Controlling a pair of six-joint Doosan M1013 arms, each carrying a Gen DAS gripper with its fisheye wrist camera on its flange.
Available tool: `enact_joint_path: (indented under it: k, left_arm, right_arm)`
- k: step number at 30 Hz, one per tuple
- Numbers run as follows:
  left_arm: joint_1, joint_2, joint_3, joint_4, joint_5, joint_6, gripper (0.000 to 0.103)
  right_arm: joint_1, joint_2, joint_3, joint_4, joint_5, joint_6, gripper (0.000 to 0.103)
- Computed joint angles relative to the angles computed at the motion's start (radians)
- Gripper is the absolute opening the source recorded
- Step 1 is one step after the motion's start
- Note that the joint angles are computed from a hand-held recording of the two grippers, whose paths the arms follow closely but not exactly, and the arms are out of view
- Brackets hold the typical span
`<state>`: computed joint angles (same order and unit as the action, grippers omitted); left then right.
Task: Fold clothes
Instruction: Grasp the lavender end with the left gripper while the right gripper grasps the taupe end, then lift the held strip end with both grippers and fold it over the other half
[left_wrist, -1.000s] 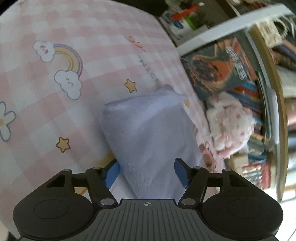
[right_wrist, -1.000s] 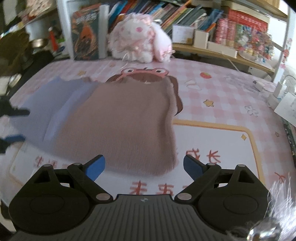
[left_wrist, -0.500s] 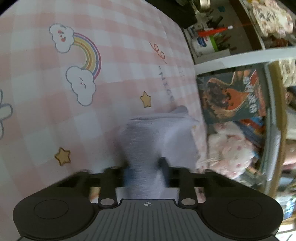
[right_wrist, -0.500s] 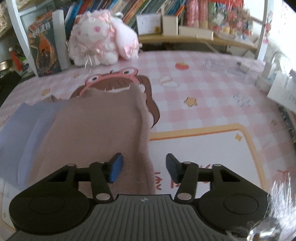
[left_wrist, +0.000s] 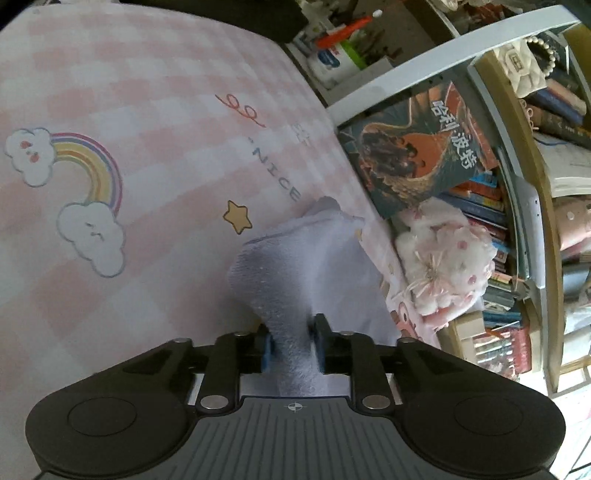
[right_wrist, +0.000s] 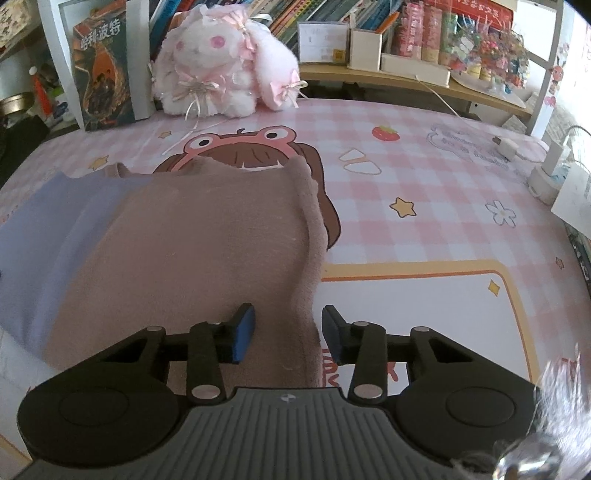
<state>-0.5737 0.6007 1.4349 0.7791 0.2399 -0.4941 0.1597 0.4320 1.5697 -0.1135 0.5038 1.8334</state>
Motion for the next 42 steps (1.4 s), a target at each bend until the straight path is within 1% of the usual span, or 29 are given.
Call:
enact_joint_path:
  k: [2, 6, 7, 8, 9, 11, 13, 14, 18, 24, 27, 28, 29, 30, 31, 32, 38, 41, 42]
  left_arm:
    - [0.002, 0.011, -0.012, -0.037, 0.000, 0.032, 0.028]
    - [-0.002, 0.010, 0.002, 0.084, -0.010, -0.080, 0.026]
    - [-0.001, 0.012, 0.001, 0.093, -0.015, -0.086, 0.024]
    - [0.001, 0.014, 0.001, 0.103, -0.020, -0.092, 0.018]
    - [0.003, 0.016, 0.001, 0.117, -0.026, -0.104, 0.017]
    - [0.008, 0.015, 0.010, 0.190, -0.048, -0.188, 0.015]
    - [0.011, 0.011, 0.019, 0.267, -0.048, -0.256, 0.014]
    - [0.013, 0.009, 0.022, 0.292, -0.042, -0.277, 0.014]
    - [0.020, -0.003, 0.037, 0.293, -0.004, -0.282, 0.015]
    - [0.017, -0.004, 0.032, 0.266, 0.036, -0.246, 0.015]
    - [0.004, 0.002, 0.018, 0.284, 0.083, -0.249, 0.015]
    - [0.000, 0.004, 0.013, 0.289, 0.101, -0.246, 0.015]
    - [-0.005, 0.004, 0.006, 0.285, 0.119, -0.232, 0.014]
    - [-0.010, 0.005, -0.002, 0.283, 0.138, -0.218, 0.014]
    - [-0.016, 0.005, -0.009, 0.281, 0.157, -0.201, 0.014]
    - [-0.022, 0.004, -0.020, 0.288, 0.176, -0.176, 0.014]
    - [-0.070, 0.007, -0.102, 0.407, 0.238, -0.033, 0.014]
    - [-0.107, 0.020, -0.161, 0.459, 0.246, 0.098, 0.014]
    - [-0.120, 0.027, -0.183, 0.461, 0.246, 0.160, 0.014]
  right_arm:
    - [0.001, 0.002, -0.003, 0.000, 0.002, -0.002, 0.038]
    - [-0.001, 0.003, -0.005, 0.007, 0.004, -0.003, 0.038]
    - [-0.001, 0.003, -0.004, 0.009, 0.003, -0.001, 0.038]
    - [-0.001, 0.003, -0.004, 0.010, 0.002, 0.001, 0.038]
    - [-0.001, 0.003, -0.004, 0.010, 0.001, 0.005, 0.038]
    - [0.001, 0.004, -0.005, 0.003, 0.001, 0.020, 0.038]
    - [0.001, 0.004, -0.005, 0.014, -0.002, 0.020, 0.038]
    - [-0.001, 0.005, -0.006, 0.040, -0.004, 0.003, 0.038]
    - [-0.012, 0.019, -0.023, 0.215, -0.002, -0.142, 0.040]
    - [-0.012, 0.032, -0.048, 0.300, 0.004, -0.287, 0.041]
    - [-0.028, 0.032, -0.048, 0.394, 0.019, -0.398, 0.040]
    - [-0.036, 0.034, -0.050, 0.449, 0.033, -0.452, 0.036]
    - [-0.045, 0.037, -0.051, 0.501, 0.048, -0.504, 0.032]
    - [-0.053, 0.039, -0.053, 0.547, 0.064, -0.550, 0.029]
    - [-0.058, 0.044, -0.057, 0.584, 0.078, -0.585, 0.024]
    - [-0.064, 0.048, -0.062, 0.619, 0.094, -0.621, 0.022]
    - [-0.090, 0.064, -0.072, 0.756, 0.143, -0.758, 0.020]
    - [-0.103, 0.072, -0.075, 0.812, 0.166, -0.798, 0.020]
    - [-0.107, 0.074, -0.075, 0.830, 0.172, -0.814, 0.020]
